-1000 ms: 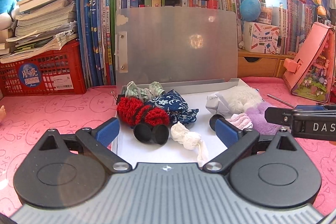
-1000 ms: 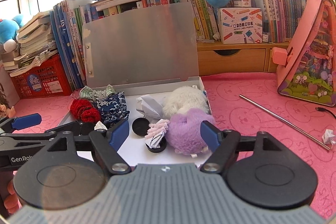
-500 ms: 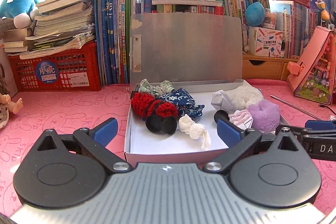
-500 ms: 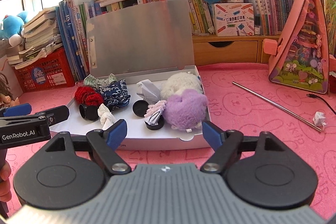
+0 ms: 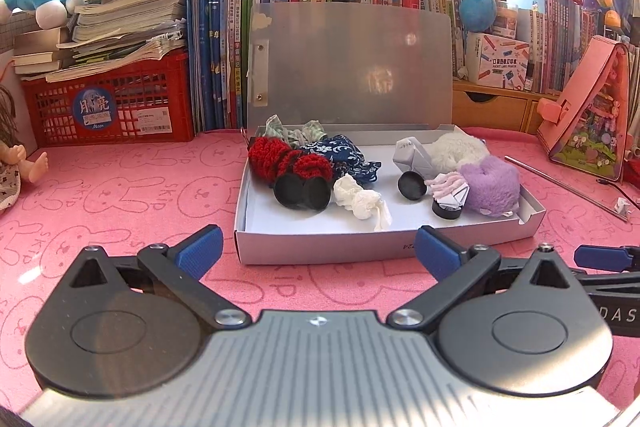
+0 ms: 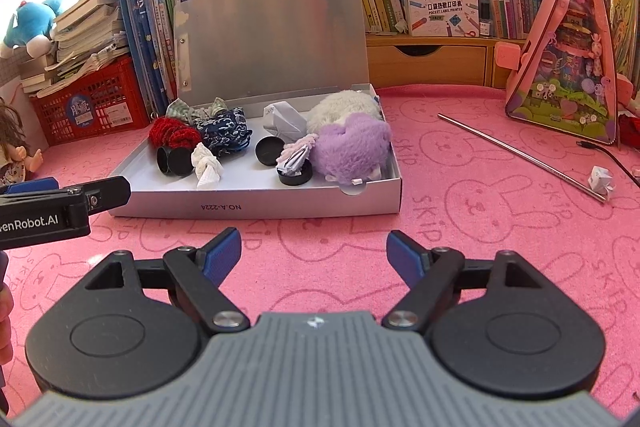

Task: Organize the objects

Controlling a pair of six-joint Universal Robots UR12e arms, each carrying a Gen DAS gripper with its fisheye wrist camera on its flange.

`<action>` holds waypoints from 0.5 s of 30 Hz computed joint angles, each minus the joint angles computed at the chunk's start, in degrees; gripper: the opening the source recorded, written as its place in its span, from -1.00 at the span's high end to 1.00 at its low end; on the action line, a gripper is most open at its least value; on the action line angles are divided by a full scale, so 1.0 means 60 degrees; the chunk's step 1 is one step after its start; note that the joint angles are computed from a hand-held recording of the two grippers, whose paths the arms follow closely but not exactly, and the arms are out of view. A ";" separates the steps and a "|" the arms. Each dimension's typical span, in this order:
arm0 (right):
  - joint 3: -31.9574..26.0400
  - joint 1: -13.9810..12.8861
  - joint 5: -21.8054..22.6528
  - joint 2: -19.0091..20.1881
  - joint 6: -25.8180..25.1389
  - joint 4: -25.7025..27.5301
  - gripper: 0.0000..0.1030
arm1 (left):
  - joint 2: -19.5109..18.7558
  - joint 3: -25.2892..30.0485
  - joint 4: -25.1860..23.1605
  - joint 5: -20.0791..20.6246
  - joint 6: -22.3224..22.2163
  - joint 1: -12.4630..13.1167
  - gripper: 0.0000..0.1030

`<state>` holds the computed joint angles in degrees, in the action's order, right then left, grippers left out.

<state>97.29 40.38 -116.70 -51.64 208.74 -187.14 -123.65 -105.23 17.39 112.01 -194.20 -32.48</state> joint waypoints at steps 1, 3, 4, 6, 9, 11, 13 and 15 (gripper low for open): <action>0.0026 0.0012 0.0020 -0.0011 0.0017 0.0045 -0.70 | 0.0023 -0.0051 -0.0023 -0.0049 -0.0097 0.0001 -1.00; 0.0063 0.0034 0.0053 -0.0029 0.0005 0.0137 -0.70 | 0.0068 -0.0161 -0.0034 -0.0160 -0.0238 0.0006 -1.00; 0.0075 0.0054 0.0045 -0.0030 -0.0031 0.0183 -0.70 | 0.0085 -0.0211 -0.0029 -0.0187 -0.0266 -0.0001 -1.00; 0.0091 0.0106 -0.0027 -0.0028 -0.0109 0.0274 -0.70 | 0.0109 -0.0305 -0.0015 -0.0230 -0.0242 -0.0017 -1.00; 0.0152 0.0192 -0.0135 -0.0032 -0.0209 0.0328 -0.70 | 0.0125 -0.0432 0.0053 -0.0199 -0.0129 -0.0059 -1.00; 0.0192 0.0243 -0.0194 -0.0036 -0.0237 0.0363 -0.70 | 0.0160 -0.0534 0.0060 -0.0227 -0.0186 -0.0066 -1.00; 0.0234 0.0294 -0.0283 -0.0043 -0.0259 0.0446 -0.70 | 0.0203 -0.0635 0.0022 -0.0269 -0.0322 -0.0068 -1.00; 0.0266 0.0323 -0.0293 -0.0053 -0.0240 0.0551 -0.70 | 0.0230 -0.0714 -0.0006 -0.0297 -0.0389 -0.0080 -1.00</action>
